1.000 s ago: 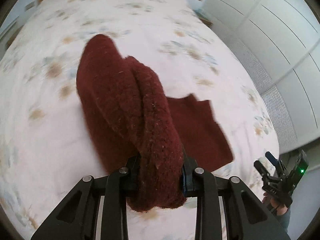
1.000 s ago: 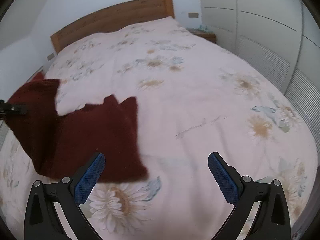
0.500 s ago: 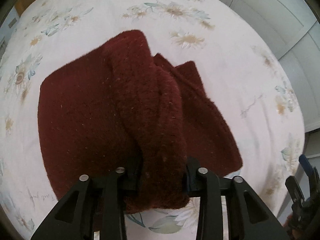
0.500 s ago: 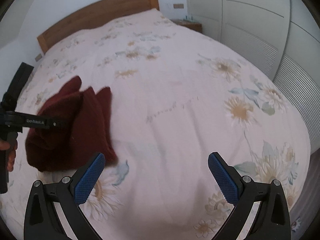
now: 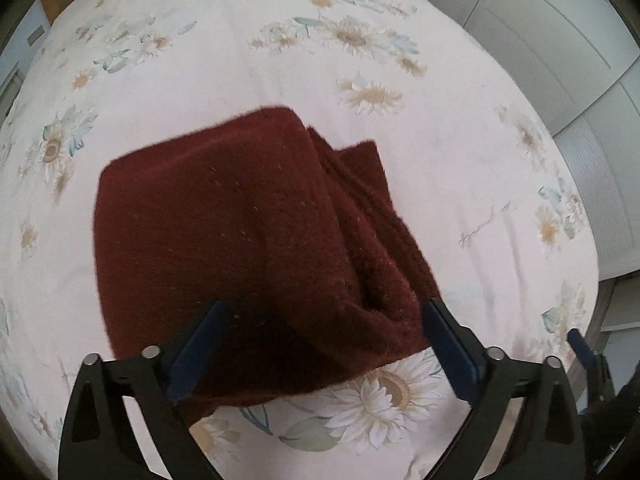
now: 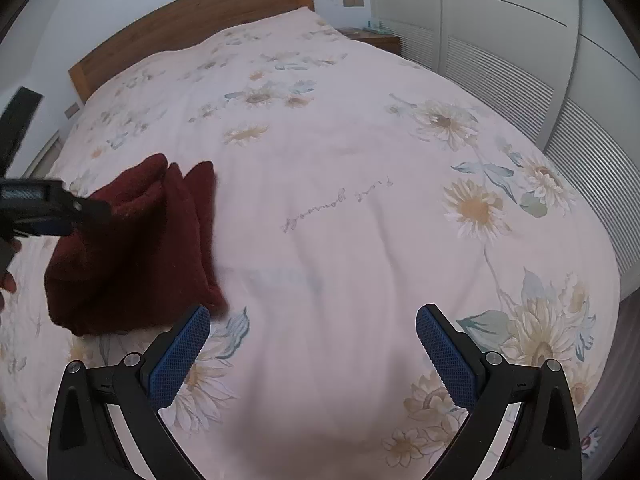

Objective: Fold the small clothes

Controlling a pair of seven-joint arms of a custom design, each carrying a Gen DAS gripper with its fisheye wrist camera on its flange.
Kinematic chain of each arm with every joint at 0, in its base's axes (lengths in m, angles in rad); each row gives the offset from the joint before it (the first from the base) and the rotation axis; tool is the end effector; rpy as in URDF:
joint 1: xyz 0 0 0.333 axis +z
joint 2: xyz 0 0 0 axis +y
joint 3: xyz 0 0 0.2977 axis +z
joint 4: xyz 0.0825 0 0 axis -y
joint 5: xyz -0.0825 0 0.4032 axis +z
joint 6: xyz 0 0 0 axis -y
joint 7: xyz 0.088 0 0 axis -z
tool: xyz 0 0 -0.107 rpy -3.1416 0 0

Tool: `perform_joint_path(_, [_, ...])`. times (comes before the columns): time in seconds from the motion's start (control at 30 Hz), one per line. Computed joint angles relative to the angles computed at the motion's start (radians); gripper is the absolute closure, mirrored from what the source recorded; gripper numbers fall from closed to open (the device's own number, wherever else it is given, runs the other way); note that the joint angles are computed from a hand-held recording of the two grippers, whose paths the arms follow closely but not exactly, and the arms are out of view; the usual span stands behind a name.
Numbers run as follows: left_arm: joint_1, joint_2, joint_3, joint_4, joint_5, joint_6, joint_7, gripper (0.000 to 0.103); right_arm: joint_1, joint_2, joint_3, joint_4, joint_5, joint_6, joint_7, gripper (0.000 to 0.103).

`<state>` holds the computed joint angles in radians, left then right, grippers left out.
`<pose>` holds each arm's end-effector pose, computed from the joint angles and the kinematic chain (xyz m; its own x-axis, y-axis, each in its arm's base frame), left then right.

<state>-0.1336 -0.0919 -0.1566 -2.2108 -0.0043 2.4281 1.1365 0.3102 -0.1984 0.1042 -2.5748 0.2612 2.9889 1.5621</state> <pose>0.5348 -0.1607 0.4216 0.1271 -0.9849 0.1179 -0.9474 -0.1557 -0.2796 0.4585 0.1815 0.3687 0.2249 -0.9621 -0.1540 -0.8238 -0.1034 -0.5573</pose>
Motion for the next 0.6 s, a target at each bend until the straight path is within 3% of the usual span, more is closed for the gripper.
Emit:
perform_joint_path(0.2, [0.018, -0.089, 0.03, -0.032, -0.04, -0.005, 0.018, 0.002, 0.031, 0.01, -0.005, 0.053, 0.017, -0.037, -0.034, 0.0])
perform_joint_path(0.3, [0.04, -0.151, 0.037, -0.076, 0.007, 0.006, 0.002, 0.001, 0.047, 0.025, 0.001, 0.11, 0.023, -0.072, -0.062, 0.0])
perform_joint_path(0.47, [0.07, -0.258, 0.07, -0.172, 0.041, -0.005, -0.008, 0.001, 0.061, 0.098, 0.026, 0.274, -0.016, -0.192, -0.062, 0.0])
perform_joint_path(0.6, [0.097, -0.354, 0.1, -0.283, 0.057, -0.009, 0.009, 0.001, 0.093, 0.209, 0.036, 0.455, 0.035, -0.301, -0.126, 0.001])
